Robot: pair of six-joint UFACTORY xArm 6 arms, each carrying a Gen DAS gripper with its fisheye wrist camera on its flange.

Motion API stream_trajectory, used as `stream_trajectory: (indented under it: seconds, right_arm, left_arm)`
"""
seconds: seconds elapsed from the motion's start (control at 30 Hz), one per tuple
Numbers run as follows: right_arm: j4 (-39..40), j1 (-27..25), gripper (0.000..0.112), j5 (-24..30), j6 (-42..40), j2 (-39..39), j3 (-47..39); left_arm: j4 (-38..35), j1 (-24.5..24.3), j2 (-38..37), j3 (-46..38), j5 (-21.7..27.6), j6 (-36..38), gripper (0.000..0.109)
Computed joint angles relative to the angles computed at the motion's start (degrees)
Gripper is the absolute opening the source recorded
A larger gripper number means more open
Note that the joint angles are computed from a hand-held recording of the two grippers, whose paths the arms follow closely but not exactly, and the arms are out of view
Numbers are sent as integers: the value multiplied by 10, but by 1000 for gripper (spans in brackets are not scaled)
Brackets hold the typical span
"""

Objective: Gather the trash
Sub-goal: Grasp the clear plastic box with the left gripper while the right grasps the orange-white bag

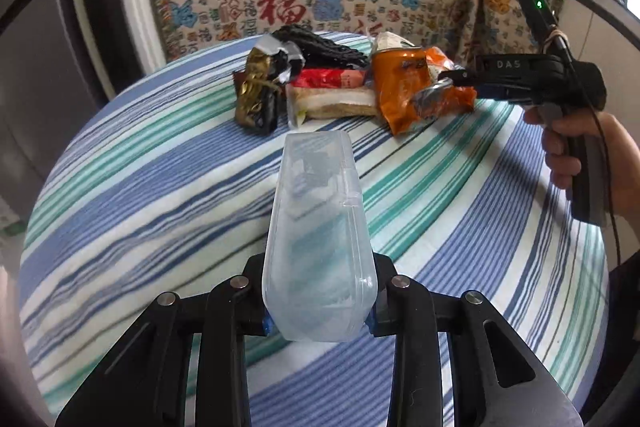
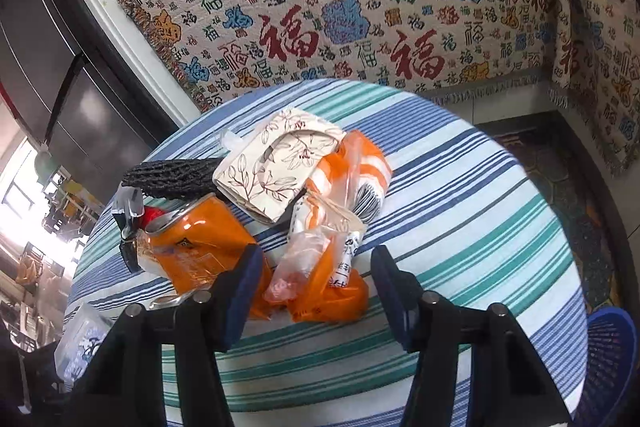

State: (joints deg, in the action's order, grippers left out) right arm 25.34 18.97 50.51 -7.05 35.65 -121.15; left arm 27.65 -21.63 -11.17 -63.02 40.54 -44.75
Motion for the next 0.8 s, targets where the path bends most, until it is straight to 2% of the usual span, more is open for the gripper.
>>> stream_trajectory:
  seconds: [0.1, 0.23, 0.3, 0.37, 0.53, 0.63, 0.77, 0.8]
  right_arm:
    - [-14, 4, 41, 11, 0, -7, 5]
    - [-46, 5, 41, 11, -23, -68, 81]
    - [-58, 2, 41, 19, -52, -108, 128]
    - [-68, 1, 41, 19, -93, -157, 188]
    - [-102, 1, 42, -16, -161, -264, 326]
    - [-106, 2, 47, -52, -175, -298, 380]
    - [-104, 4, 69, -67, -180, -307, 409]
    - [-106, 8, 71, -88, -181, -314, 425]
  left_arm:
    - [9, -2, -22, 25, -7, -51, 33]
    - [8, 0, -24, 33, -2, -68, 40]
    - [19, 0, -26, 37, 0, -89, 59]
    - [31, 1, -24, 38, 0, -116, 71]
    - [38, -5, -10, 20, 31, -141, 82]
    - [45, -11, 0, 6, 56, -149, 84]
    - [55, -22, 15, -14, 90, -142, 87]
    - [57, -25, 20, -19, 99, -140, 88]
